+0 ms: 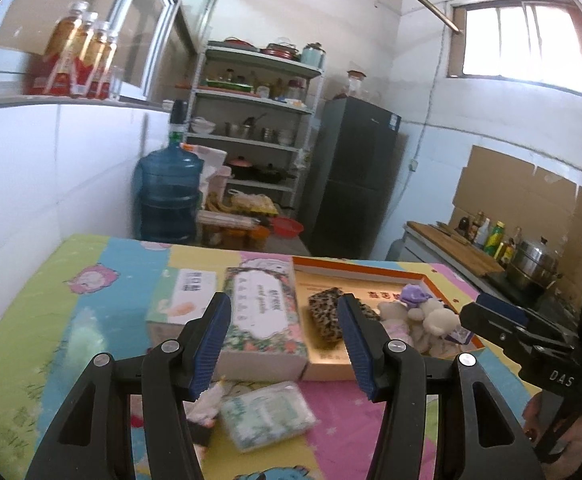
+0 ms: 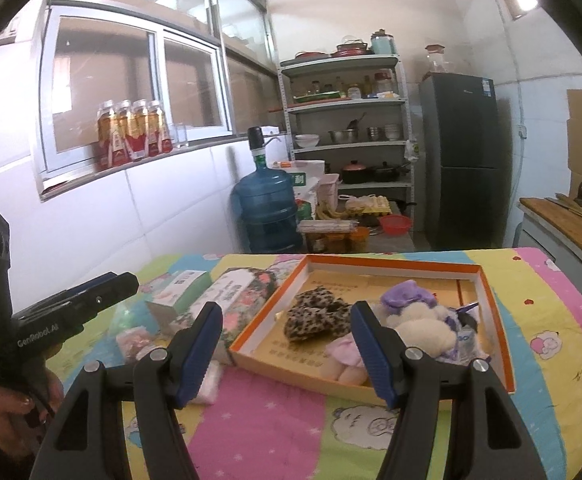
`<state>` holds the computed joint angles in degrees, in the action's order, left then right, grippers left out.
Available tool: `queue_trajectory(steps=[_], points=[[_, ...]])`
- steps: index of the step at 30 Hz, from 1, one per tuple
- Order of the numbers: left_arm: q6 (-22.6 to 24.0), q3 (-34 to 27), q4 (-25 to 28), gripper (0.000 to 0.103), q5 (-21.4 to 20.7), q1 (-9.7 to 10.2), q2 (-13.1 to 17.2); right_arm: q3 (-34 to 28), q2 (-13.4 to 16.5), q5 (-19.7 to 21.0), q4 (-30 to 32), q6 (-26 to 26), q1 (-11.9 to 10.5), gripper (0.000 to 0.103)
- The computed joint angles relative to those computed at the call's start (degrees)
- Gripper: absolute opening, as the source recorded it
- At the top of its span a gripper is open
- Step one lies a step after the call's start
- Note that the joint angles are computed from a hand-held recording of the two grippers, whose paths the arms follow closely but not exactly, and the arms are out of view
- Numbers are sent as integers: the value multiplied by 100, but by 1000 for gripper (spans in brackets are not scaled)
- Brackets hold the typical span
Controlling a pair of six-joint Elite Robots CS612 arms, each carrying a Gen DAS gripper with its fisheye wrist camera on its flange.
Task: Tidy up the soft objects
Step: 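Move both tools back from the box to the remaining items, then grasp the white snack bar with the black band with the left tool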
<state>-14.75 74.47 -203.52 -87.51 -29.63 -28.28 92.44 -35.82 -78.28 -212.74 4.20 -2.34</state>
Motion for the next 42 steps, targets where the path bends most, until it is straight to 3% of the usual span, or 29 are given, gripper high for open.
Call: queue_trajectory(steps=[11, 19, 23, 42], points=[[-138, 442, -263, 57, 209, 107, -141, 48, 4, 106, 46, -123, 174, 66], [-89, 643, -305, 57, -1, 208, -182, 3, 24, 147, 241, -188, 293, 66], [6, 659, -187, 57, -197, 274, -170, -33, 50, 157, 326, -235, 357, 73], [590, 496, 678, 57, -696, 375, 7, -194, 196, 237, 657, -252, 442, 80]])
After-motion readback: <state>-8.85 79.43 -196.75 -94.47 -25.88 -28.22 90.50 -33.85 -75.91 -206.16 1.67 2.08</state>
